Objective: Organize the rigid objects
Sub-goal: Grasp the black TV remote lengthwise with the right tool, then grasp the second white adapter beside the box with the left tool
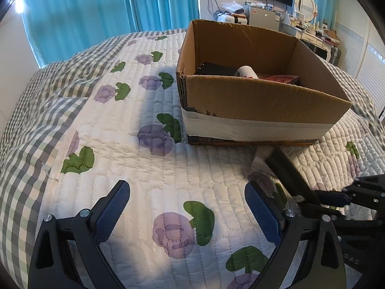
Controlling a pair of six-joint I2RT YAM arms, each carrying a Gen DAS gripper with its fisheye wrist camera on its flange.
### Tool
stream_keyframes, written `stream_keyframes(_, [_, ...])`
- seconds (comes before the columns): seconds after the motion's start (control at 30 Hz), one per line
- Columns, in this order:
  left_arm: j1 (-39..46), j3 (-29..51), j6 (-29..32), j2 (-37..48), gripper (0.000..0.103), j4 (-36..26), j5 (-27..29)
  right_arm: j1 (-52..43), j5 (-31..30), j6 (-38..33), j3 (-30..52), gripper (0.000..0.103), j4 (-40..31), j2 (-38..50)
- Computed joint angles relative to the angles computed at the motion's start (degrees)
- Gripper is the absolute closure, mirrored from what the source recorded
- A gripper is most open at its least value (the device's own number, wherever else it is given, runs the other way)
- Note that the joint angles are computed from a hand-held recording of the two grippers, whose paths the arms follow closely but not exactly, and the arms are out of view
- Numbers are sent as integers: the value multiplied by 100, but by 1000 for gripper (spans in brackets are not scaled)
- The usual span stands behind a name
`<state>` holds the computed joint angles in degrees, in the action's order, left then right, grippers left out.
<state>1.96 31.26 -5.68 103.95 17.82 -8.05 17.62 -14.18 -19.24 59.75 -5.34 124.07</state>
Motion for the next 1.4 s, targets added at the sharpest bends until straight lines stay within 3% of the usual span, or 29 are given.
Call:
stream_keyframes(0.27, [-102, -35, 10, 1, 5, -5, -64, 331, 299, 260, 234, 77, 386, 304])
stream_keyframes(0.37, [-130, -30, -3, 19, 5, 1, -122, 311, 401, 301, 266, 63, 401, 371])
stream_keyframes(0.47, [-140, -12, -29, 53, 5, -15, -159, 308, 393, 389, 387, 61, 429, 530])
stream_keyframes(0.57, [-149, -11, -18, 47, 5, -21, -168, 301, 402, 420, 189, 64, 704, 430])
stream_keyframes(0.7, [-301, 18, 38, 78, 5, -33, -224, 67, 208, 490, -651, 84, 1215, -283])
stream_keyframes(0.93, [-867, 420, -107, 602, 5, -15, -164, -571, 419, 1464, -1758, 85, 2087, -1025])
stream_keyframes(1.07, [-1174, 846, -165, 1137, 5, 60, -244, -468, 981, 2261, -1633, 85, 2553, -812])
stream_keyframes(1.17, [-1293, 1194, -145, 1540, 5, 139, -364, -470, 918, 2501, -1270, 85, 2430, -530])
stream_keyframes(1.27, [-1307, 1530, -88, 1927, 5, 127, -312, -372, 966, 2492, -828, 85, 2129, -228])
stream_keyframes(1.4, [-1243, 1803, -7, 2228, 15, 10, -155, -489, 848, 2412, -732, 85, 1884, -58])
